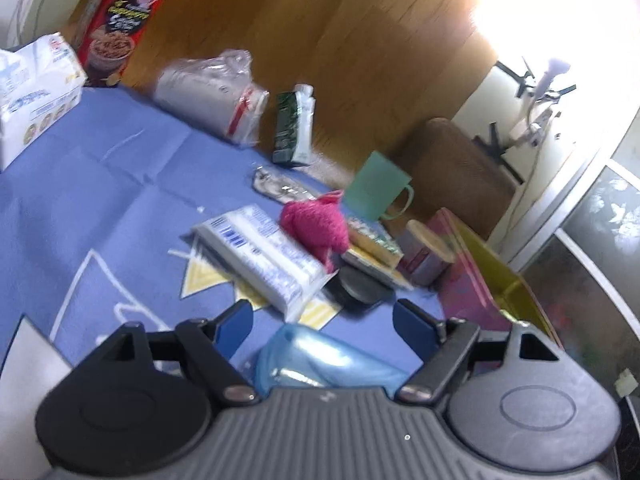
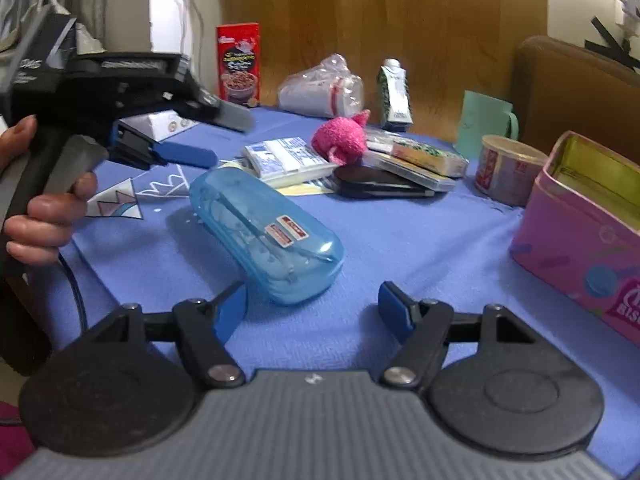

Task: Organize soft objects
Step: 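Grasp the blue glasses case with the right gripper and lift it, then carry the blue glasses case into the pink tin and open the gripper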

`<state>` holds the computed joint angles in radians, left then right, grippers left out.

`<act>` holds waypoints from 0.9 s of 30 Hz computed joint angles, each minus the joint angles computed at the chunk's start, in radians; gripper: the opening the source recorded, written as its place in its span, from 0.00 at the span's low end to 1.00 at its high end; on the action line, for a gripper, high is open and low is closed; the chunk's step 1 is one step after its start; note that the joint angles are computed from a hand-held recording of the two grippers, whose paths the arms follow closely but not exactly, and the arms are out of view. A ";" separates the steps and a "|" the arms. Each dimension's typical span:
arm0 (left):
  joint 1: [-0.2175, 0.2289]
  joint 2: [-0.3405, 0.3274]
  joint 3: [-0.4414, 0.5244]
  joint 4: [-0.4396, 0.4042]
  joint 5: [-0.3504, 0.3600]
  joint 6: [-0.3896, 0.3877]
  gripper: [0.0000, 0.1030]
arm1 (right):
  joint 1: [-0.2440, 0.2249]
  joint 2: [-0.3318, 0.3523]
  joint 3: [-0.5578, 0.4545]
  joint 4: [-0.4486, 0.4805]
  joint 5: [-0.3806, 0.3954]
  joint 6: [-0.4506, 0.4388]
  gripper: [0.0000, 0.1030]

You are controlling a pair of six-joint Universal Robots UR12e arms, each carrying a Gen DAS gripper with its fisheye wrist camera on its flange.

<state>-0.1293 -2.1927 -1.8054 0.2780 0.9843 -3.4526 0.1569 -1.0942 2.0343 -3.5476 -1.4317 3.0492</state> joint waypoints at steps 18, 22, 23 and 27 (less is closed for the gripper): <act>-0.100 -0.002 0.109 -0.109 -0.052 0.156 0.64 | -0.085 -0.028 0.065 -0.173 0.039 -0.011 0.62; -0.156 -0.050 0.222 -0.115 -0.085 0.185 0.64 | -0.108 -0.041 0.080 -0.239 -0.069 -0.003 0.62; -0.166 -0.061 0.243 -0.118 -0.091 0.185 0.64 | -0.116 -0.042 0.080 -0.248 -0.088 -0.003 0.62; -0.207 -0.114 0.341 -0.158 -0.110 0.174 0.64 | -0.157 -0.048 0.082 -0.262 -0.137 -0.006 0.62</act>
